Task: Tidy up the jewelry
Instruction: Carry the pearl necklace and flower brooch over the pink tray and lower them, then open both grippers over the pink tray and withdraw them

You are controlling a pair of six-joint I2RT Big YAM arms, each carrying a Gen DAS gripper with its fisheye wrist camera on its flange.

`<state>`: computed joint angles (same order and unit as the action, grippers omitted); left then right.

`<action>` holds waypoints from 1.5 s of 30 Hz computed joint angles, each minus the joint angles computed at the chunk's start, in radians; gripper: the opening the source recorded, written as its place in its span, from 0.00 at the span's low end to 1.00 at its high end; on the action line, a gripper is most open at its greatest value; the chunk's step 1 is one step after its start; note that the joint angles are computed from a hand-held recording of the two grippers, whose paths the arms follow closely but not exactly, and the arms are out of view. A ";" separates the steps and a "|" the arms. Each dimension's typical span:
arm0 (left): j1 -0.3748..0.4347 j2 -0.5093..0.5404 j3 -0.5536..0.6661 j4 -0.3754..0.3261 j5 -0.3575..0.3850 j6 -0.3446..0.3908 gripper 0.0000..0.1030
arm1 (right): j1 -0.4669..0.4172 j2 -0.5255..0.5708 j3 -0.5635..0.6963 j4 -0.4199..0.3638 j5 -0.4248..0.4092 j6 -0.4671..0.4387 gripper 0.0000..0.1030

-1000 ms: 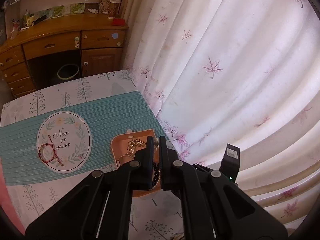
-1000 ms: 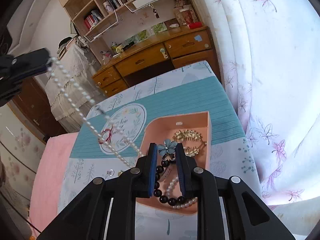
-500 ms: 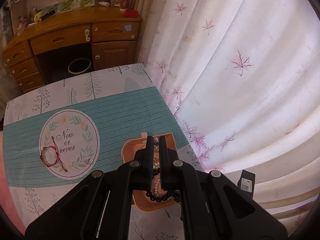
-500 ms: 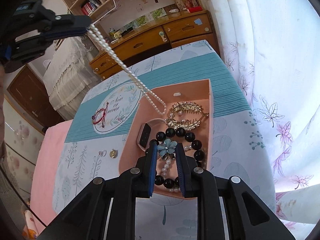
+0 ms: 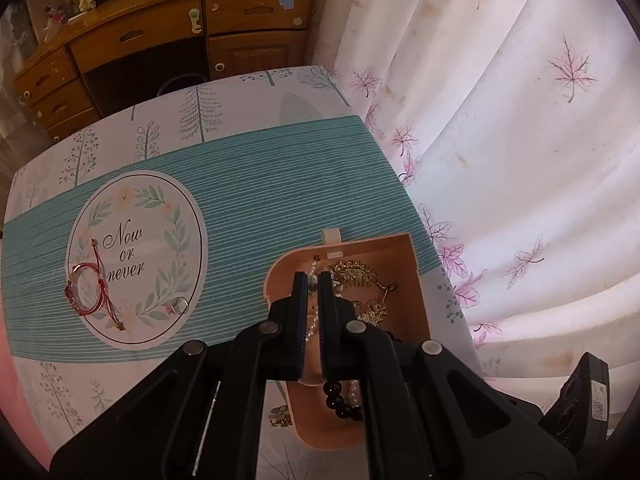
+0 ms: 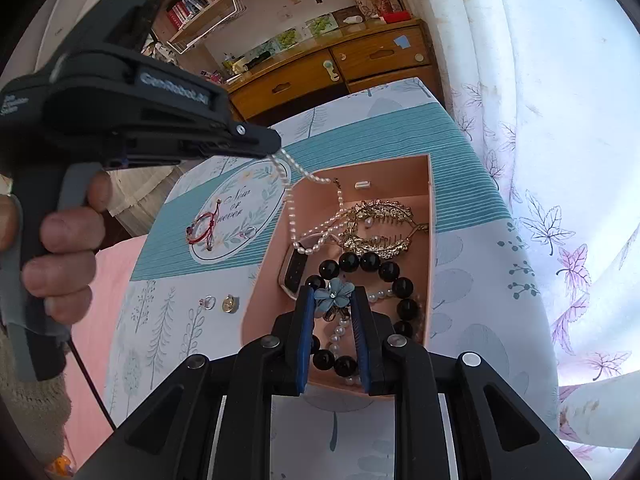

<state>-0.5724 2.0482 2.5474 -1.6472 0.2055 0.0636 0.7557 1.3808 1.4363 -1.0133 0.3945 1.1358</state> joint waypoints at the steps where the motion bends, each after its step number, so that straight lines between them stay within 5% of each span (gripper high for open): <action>1: 0.000 -0.002 -0.011 0.009 -0.003 -0.001 0.02 | 0.000 0.002 0.002 0.000 0.000 -0.002 0.18; 12: 0.007 -0.014 -0.036 -0.034 0.018 0.058 0.04 | -0.013 0.031 0.041 0.006 -0.017 -0.044 0.18; 17: 0.027 -0.074 -0.131 0.004 0.025 0.061 0.48 | -0.029 0.059 0.069 0.009 -0.044 -0.067 0.18; 33: 0.137 -0.176 -0.299 0.079 0.008 0.091 0.48 | -0.068 0.180 0.197 -0.047 -0.102 -0.131 0.21; 45: 0.284 -0.098 -0.183 0.019 -0.051 0.100 0.48 | -0.056 0.229 0.318 -0.097 -0.077 -0.192 0.21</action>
<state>-0.2887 1.9506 2.3645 -1.6278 0.1549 0.1634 0.6996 1.6100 1.7539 -1.1105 0.3175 0.9442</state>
